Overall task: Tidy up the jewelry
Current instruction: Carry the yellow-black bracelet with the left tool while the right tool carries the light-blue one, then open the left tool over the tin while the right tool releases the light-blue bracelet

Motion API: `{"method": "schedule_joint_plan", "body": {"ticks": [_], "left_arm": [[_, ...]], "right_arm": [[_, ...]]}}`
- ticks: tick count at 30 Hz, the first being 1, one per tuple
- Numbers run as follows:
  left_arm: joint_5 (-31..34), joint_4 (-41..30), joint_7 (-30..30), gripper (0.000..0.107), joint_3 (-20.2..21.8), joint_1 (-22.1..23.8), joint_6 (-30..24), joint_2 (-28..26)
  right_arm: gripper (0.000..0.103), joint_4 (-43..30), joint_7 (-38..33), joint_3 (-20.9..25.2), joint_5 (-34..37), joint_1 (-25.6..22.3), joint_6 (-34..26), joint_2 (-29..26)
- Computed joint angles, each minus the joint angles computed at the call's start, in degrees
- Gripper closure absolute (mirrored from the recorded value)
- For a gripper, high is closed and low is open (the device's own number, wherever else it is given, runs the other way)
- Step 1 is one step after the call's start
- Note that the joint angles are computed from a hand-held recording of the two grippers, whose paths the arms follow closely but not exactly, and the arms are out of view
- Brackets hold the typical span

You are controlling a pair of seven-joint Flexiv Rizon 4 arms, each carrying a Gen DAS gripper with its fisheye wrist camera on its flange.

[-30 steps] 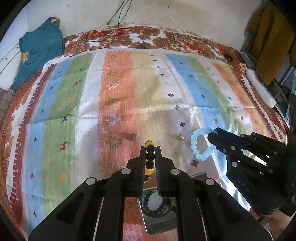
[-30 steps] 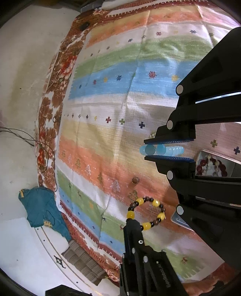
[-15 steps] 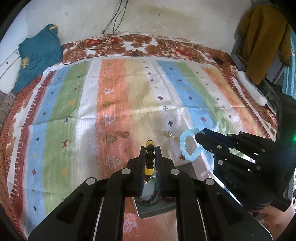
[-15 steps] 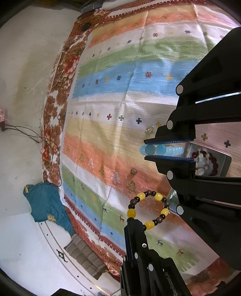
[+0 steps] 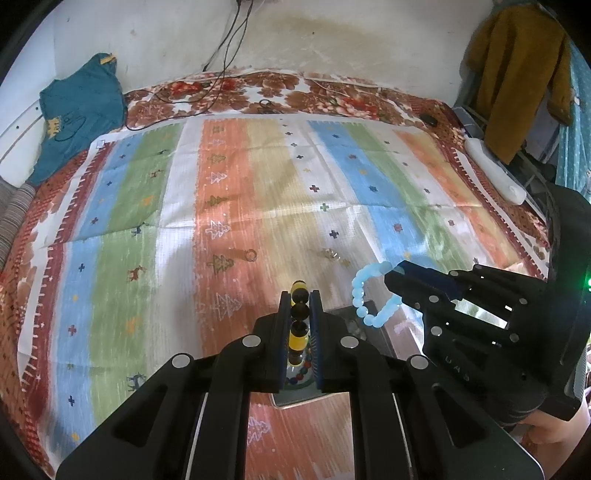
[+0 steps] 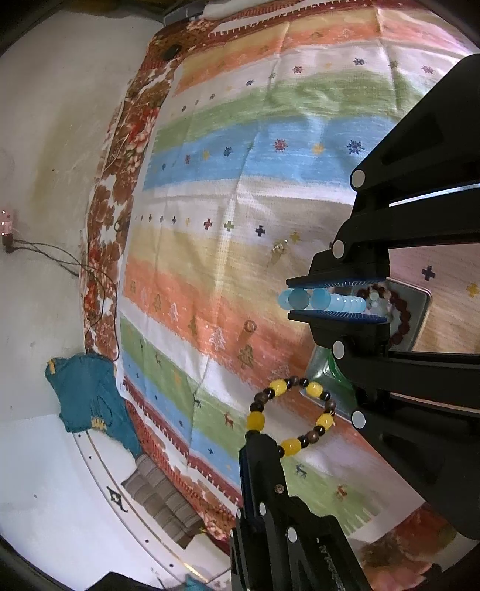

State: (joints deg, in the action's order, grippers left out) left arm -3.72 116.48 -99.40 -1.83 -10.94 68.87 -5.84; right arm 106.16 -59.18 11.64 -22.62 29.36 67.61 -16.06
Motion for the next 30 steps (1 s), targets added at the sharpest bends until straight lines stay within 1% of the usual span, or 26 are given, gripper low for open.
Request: {"method": "schedule_joint_plan", "body": {"ticks": [12,15,18,20,21,22,26,28,30], "left_arm": [[0.57,2.37,-0.24,0.097,-0.35,-0.63,0.19,2.01],[1.22,2.61,-0.78,0.097,-0.34,-0.70,-0.02,2.21],[0.26,2.84,-0.30,0.097,-0.43,-0.54,-0.80,2.16],[2.86,2.19,-2.50,0.097,0.06,-0.48,-1.46,2.16],[3.88,2.03,-3.58,0.095,0.30,-0.37,-1.49,2.26],[3.70,2.19,-3.72,0.090,0.34,-0.21,-1.35,2.36],[4.15,2.14,-5.36,0.086,0.62,0.41,-1.64,2.45],[3.68,2.19,-5.32,0.080,0.57,0.68,-1.86,2.29],[3.81,1.84,-5.70,0.078,0.63,0.91,-2.30,1.84]], "right_arm": [[0.091,2.96,-0.28,0.89,0.67,-0.15,0.17,2.26],[0.091,3.12,-0.58,1.36,1.16,-0.18,-0.84,2.58],[0.091,2.98,-1.17,1.71,2.25,-0.32,-1.65,2.60],[0.088,3.03,-0.95,1.42,2.03,-0.27,-1.90,2.62],[0.079,3.16,-0.43,1.08,1.51,-0.19,-1.82,2.65],[0.070,3.32,0.11,0.84,1.09,-0.14,-1.78,2.74],[0.069,2.63,0.79,0.58,1.27,-0.61,-3.06,2.29],[0.069,2.23,0.93,0.40,1.15,-0.76,-3.56,1.98],[0.069,1.74,0.83,0.38,1.39,-0.96,-4.18,1.62]]}}
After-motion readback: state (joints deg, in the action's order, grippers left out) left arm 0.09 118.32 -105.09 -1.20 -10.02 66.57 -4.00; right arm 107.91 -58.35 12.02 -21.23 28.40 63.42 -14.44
